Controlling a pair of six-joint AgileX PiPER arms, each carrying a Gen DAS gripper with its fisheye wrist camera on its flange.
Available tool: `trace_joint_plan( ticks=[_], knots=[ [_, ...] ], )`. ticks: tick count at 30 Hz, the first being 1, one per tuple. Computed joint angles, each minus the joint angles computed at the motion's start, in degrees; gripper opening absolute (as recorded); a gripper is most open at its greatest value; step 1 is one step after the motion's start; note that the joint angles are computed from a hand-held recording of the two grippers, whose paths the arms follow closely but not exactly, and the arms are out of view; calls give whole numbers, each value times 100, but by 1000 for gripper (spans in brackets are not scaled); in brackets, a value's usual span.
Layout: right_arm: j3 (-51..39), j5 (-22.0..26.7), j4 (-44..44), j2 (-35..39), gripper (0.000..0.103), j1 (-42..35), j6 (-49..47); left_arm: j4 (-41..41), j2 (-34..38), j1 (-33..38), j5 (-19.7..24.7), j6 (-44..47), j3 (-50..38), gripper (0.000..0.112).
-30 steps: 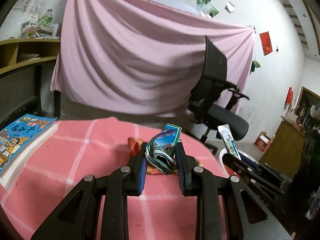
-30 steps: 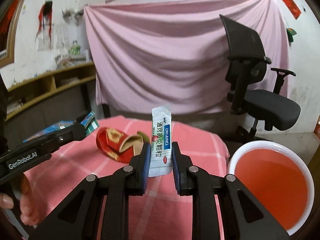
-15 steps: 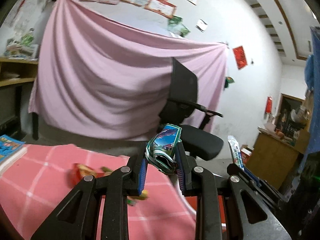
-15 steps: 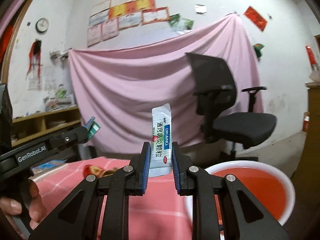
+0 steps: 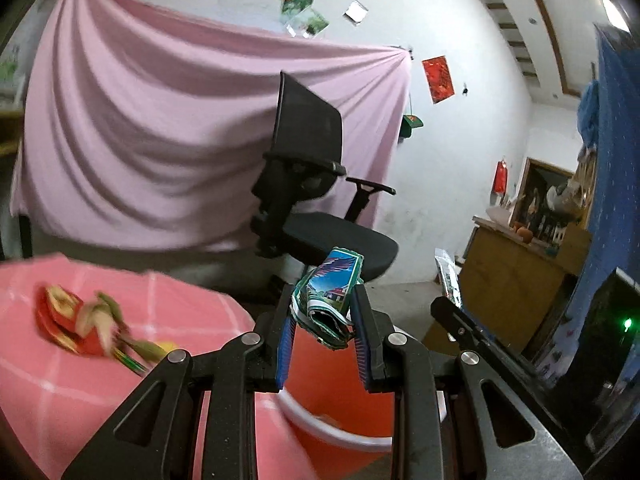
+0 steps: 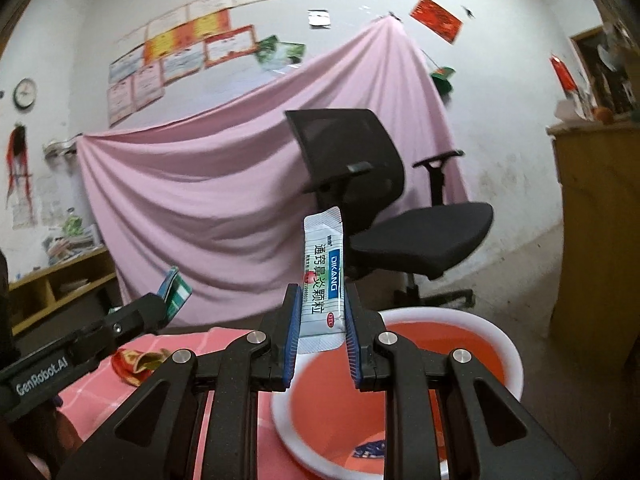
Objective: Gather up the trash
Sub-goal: 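Lift both held items and carry them over the orange basin, then open both tools over the orange basin to drop the items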
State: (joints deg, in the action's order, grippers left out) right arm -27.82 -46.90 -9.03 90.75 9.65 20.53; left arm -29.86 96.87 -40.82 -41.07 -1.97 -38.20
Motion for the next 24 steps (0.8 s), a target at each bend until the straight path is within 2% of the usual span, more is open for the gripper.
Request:
trace_joint_plan(
  ticks=[3, 6, 8, 11, 15, 19, 21, 24],
  knots=[
    [-18, 114, -295, 40, 19, -301, 391, 63, 187, 30, 444, -167, -346, 22],
    [-107, 310, -554, 109, 19, -522, 688, 263, 457, 155, 1199, -425, -848, 22],
    [-105, 363, -726, 145, 19, -661, 814, 429, 541, 173, 1437, -627, -991, 22],
    [-199, 576, -1026, 226, 19, -861, 1035, 156, 675, 92, 1804, -281, -1279, 22],
    [-334, 778, -1457, 374, 19, -1072, 1375, 257, 846, 79, 2052, -347, -1485, 23],
    [-447, 971, -1795, 474, 19, -1192, 1702, -16, 992, 119, 2296, -187, -1645, 28],
    [-491, 1024, -1922, 513, 29, -1214, 1822, -98, 1018, 166, 2417, -209, -1657, 38],
    [-448, 1042, -1860, 482, 33, -1174, 1727, 65, 1013, 248, 2458, -483, -1609, 39]
  ],
)
